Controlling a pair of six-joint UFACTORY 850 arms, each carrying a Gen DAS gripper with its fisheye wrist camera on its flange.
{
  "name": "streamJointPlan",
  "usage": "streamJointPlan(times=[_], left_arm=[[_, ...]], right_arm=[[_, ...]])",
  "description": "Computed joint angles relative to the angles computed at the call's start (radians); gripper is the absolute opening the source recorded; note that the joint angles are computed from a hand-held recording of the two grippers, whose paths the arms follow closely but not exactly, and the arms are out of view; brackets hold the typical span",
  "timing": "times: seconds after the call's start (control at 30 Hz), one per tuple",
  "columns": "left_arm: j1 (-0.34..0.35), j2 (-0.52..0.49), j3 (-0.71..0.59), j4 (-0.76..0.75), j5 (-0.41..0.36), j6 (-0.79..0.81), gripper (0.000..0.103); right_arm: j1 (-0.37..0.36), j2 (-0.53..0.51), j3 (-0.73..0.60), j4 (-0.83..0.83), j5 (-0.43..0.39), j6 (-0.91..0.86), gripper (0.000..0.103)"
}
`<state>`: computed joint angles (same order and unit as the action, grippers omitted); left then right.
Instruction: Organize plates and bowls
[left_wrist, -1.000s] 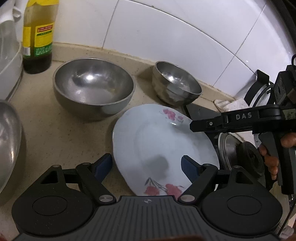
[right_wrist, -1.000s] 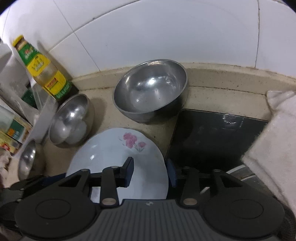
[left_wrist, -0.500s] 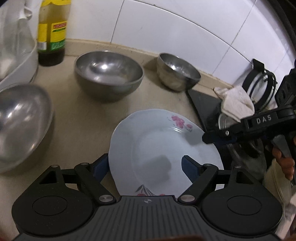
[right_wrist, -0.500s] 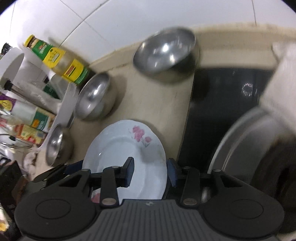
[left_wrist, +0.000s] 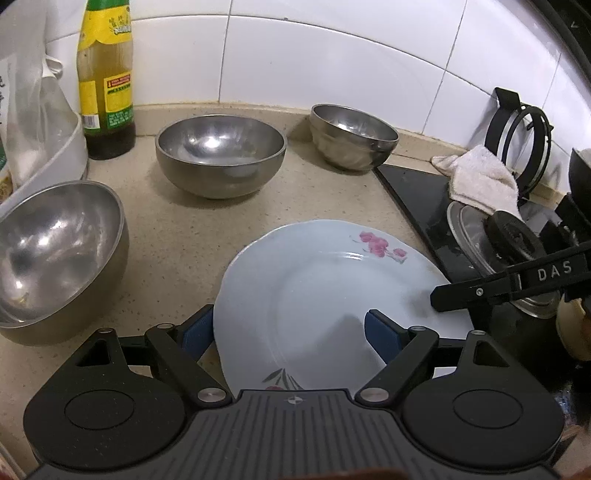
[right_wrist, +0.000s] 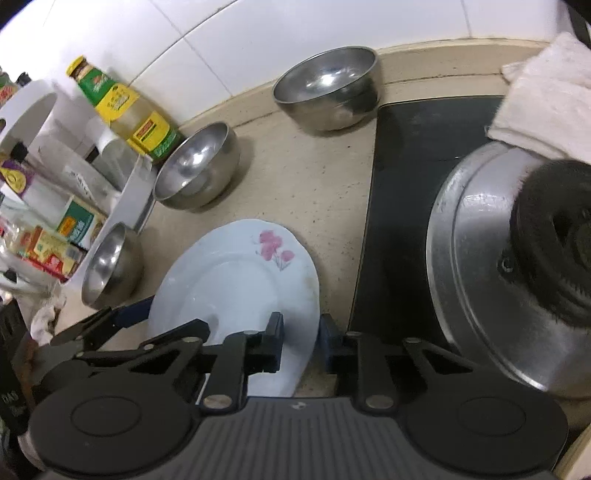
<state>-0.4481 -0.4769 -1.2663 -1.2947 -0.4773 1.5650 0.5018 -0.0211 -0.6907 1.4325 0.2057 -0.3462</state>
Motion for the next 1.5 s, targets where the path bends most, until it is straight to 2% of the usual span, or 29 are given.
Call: streamJointPlan(times=[0.13,0.23,0.33,0.57,0.77,1.1,1.27,1.5], left_arm=[[0.012,0.003,-0.004,0.018,-0.023,-0.069,0.083],[0.023,0.011,0.004,0.018,-0.039,-0.09,0.081],[0.02,0.029,0.03,-0.007,-0.02,-0.056,0.081],[0.034,0.056,0.059,-0.066,-0.039,-0.012,0.081],[0.054,0.066,0.072,-0.091,-0.075,0.02,0.081],[0.092,0.094,0.081,-0.125,-0.158,0.09,0.081],[0.11,0.106,0.09,-0.147,-0.168,0.115,0.081],[0.148,0.128,0.108,-0.182,-0.163,0.134,0.081]], right_arm=[[0.034,-0.001,-0.007,0.135,0.051,-0.125,0.022],[0.037,0.01,0.009,0.061,0.049,-0.015,0.022],[0.048,0.012,0.012,0.051,0.056,0.02,0.022],[0.083,0.031,0.031,-0.021,0.094,0.165,0.022],[0.115,0.018,0.02,0.047,0.121,0.171,0.022],[0.208,0.038,0.003,0.171,0.251,0.131,0.022],[0.222,0.029,-0.022,0.201,0.27,0.098,0.022],[0.21,-0.006,-0.061,0.145,0.231,0.113,0.022]])
